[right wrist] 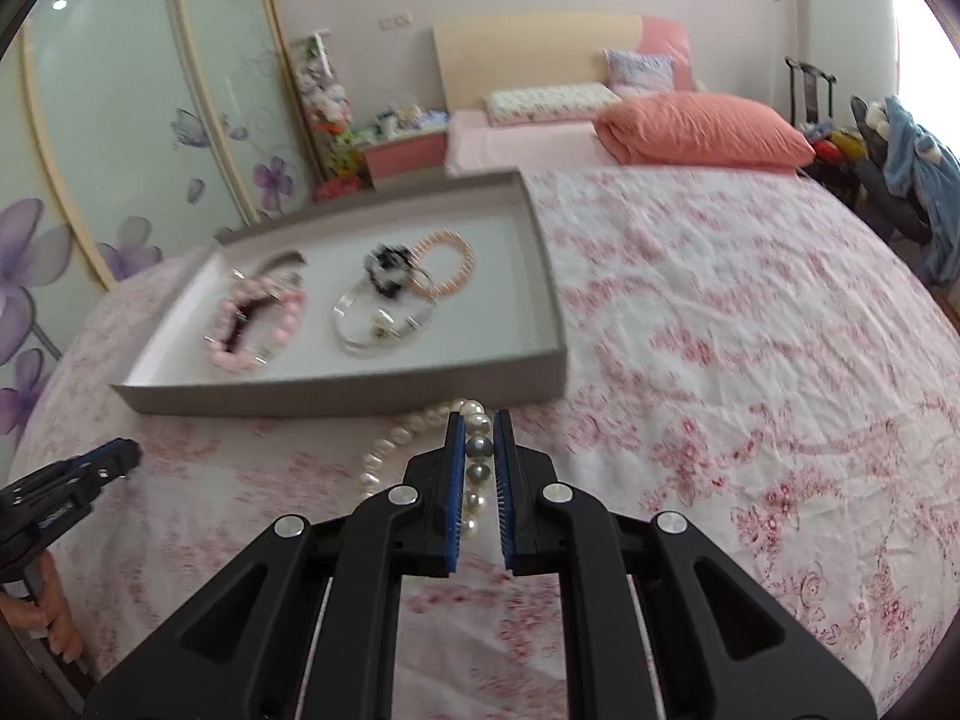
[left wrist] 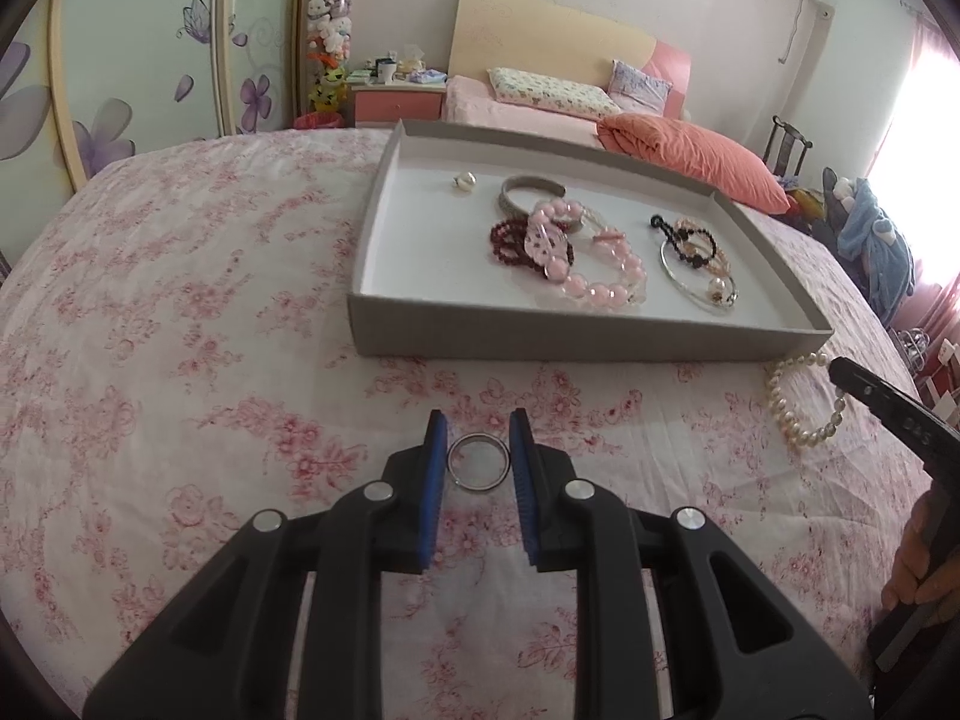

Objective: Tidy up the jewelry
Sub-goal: 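Carry the silver ring with the left gripper over the tray while the right carries the pearl bracelet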

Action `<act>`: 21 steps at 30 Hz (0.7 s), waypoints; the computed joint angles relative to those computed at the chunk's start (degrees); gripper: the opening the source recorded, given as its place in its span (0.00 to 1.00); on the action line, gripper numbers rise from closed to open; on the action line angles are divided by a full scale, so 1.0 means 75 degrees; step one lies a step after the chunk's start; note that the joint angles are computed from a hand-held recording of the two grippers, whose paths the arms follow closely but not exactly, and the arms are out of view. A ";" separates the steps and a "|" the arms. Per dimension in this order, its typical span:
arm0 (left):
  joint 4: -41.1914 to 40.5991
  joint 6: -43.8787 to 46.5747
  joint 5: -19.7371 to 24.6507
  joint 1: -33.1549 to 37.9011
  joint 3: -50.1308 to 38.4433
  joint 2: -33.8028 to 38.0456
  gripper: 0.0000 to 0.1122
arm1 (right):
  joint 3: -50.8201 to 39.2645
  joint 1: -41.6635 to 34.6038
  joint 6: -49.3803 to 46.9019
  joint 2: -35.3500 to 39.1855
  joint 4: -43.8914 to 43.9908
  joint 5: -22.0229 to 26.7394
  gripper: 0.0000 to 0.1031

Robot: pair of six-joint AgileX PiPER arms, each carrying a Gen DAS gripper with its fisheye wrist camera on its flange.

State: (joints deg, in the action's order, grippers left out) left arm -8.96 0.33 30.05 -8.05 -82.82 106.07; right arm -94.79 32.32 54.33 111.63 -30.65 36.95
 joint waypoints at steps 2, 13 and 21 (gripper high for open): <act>0.0045 -0.0037 -0.0114 -0.0007 0.0080 -0.0137 0.19 | 0.0063 0.0099 0.0179 -0.0149 -0.0191 -0.0118 0.10; 0.1724 -0.1398 -0.1281 -0.0450 0.0586 -0.1049 0.19 | -0.0105 0.0470 0.0424 -0.0649 -0.0905 -0.0496 0.10; 0.3616 -0.3017 -0.1663 -0.0811 0.0426 -0.1212 0.19 | -0.0449 0.0621 0.0815 -0.0587 -0.1622 -0.0725 0.10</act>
